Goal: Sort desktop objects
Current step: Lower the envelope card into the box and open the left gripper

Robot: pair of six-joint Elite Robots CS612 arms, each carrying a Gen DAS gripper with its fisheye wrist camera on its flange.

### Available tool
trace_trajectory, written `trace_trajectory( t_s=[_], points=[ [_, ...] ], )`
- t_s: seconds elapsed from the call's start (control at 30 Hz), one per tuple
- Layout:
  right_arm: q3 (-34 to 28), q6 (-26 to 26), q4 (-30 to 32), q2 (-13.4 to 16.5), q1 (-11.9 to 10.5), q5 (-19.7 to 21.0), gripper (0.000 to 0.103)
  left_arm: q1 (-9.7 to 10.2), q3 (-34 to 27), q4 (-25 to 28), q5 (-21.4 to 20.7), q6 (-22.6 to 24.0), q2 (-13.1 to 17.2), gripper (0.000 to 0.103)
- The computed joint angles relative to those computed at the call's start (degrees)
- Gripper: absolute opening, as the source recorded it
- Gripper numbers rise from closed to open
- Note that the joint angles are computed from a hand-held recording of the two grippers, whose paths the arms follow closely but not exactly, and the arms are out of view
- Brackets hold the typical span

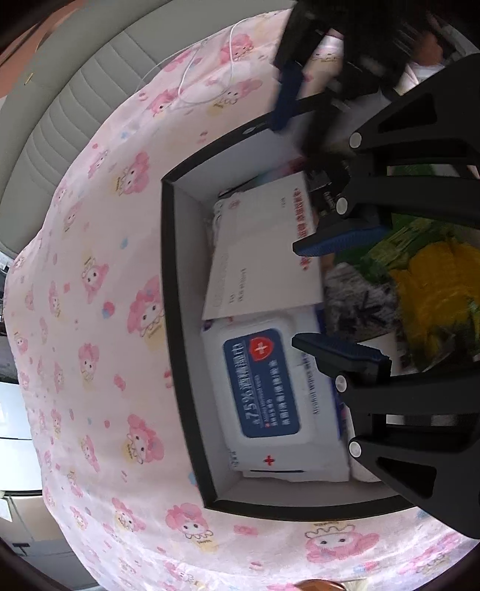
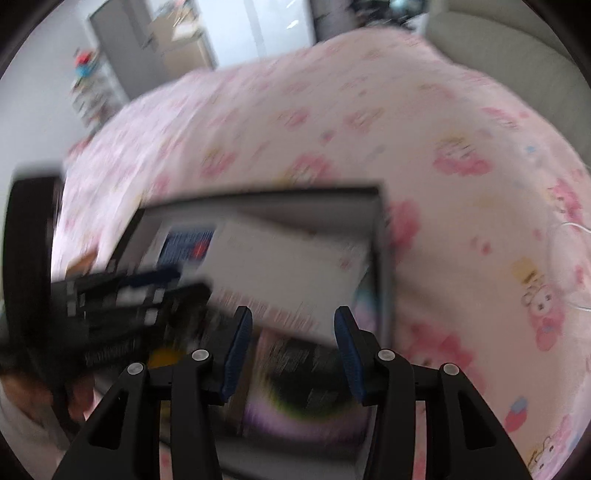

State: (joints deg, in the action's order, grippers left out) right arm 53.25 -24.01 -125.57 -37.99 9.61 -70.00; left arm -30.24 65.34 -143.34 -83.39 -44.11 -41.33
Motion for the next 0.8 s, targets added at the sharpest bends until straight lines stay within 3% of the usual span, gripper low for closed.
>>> trace_trajectory(
  t_s=[0.1, 0.17, 0.43, 0.6, 0.73, 0.8],
  points=[
    [-0.62, -2.59, 5.15, 0.49, 0.53, -1.65, 0.043, -0.24, -0.64, 1.30, -0.02, 0.03, 0.32, 0.043],
    [-0.30, -2.10, 2.14, 0.79, 1.23, -5.78, 0.043, -0.38, -1.19, 2.37, 0.33, 0.30, 0.62, 0.042],
    [-3.69, -1.94, 0.82, 2.95, 2.50, -10.47, 0.043, 0.03, -1.81, 2.19, 0.25, -0.32, 1.26, 0.032],
    [-0.74, -2.67, 0.67, 1.25, 2.05, -6.96, 0.043, 0.01, 0.77, -0.67, 2.54, -1.45, -0.15, 0.032],
    [-0.47, -4.95, 5.59, 0.91, 1.54, -2.81, 0.043, 0.14, 1.02, -0.29, 2.73, -0.77, -0.31, 0.032],
    [-2.23, -3.85, 6.52, 2.01, 1.69, -4.07, 0.043, 0.17, 0.42, 0.57, 2.37, -0.62, 0.08, 0.032]
  ],
)
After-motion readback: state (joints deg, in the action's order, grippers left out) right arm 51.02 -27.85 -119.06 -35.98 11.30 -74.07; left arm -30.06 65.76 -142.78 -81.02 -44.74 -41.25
